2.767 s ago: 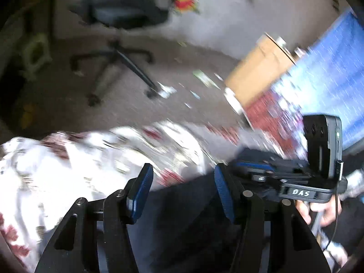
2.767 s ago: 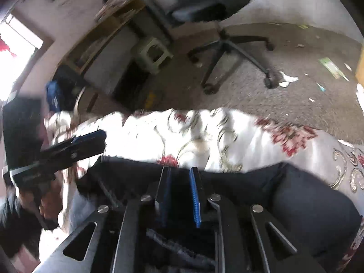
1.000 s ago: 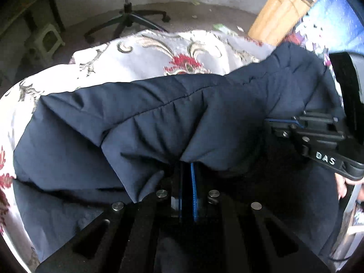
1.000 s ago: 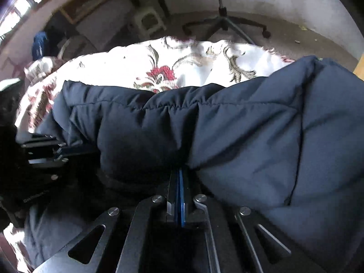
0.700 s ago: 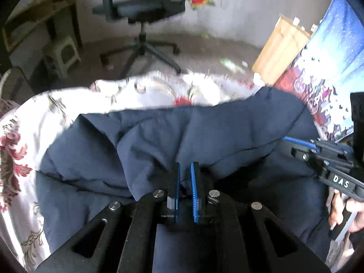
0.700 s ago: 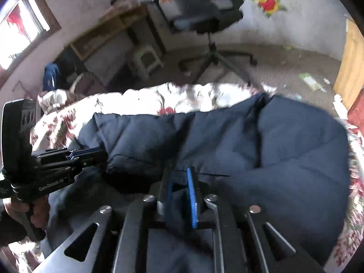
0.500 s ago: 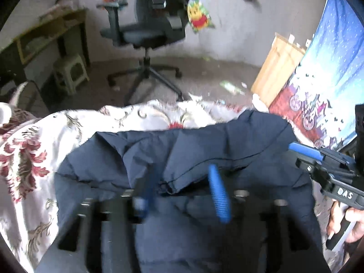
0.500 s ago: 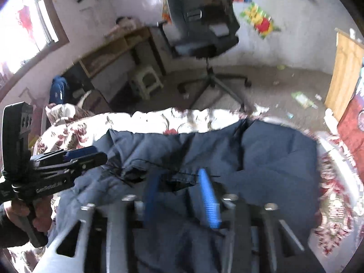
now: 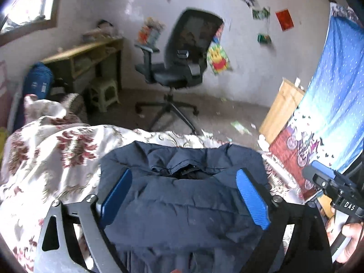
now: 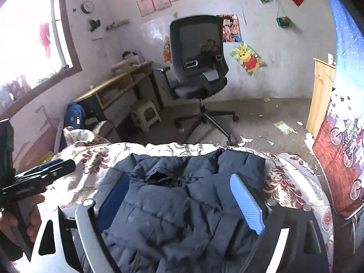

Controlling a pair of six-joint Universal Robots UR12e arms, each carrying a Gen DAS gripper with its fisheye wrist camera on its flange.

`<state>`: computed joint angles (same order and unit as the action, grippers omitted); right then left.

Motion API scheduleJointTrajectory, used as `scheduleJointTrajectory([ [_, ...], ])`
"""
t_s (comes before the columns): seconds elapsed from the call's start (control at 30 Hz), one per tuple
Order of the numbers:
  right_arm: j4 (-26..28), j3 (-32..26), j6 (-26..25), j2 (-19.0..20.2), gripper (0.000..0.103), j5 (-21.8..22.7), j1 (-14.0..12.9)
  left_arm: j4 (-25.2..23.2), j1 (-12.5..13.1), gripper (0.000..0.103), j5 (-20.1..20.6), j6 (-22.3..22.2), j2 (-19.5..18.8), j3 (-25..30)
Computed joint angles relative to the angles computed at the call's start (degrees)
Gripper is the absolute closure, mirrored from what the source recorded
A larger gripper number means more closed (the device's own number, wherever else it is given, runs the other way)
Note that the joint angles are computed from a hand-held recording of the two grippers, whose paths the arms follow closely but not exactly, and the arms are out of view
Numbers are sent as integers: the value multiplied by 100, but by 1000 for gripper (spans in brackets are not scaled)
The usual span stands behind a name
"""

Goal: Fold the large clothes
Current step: 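Open both grippers and release the folded jacket onto the bed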

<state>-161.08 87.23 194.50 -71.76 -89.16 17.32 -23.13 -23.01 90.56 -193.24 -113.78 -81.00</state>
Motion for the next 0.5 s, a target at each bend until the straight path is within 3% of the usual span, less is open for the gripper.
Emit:
scheduleJointTrajectory([
  [0.1, -95, 207, -272, -228, 3, -34, 68, 364, -106, 10, 146, -7, 286, -344],
  [0.5, -948, 1001, -574, -622, 2, -372, 450, 1140, -120, 10, 20, 59, 844, -1414],
])
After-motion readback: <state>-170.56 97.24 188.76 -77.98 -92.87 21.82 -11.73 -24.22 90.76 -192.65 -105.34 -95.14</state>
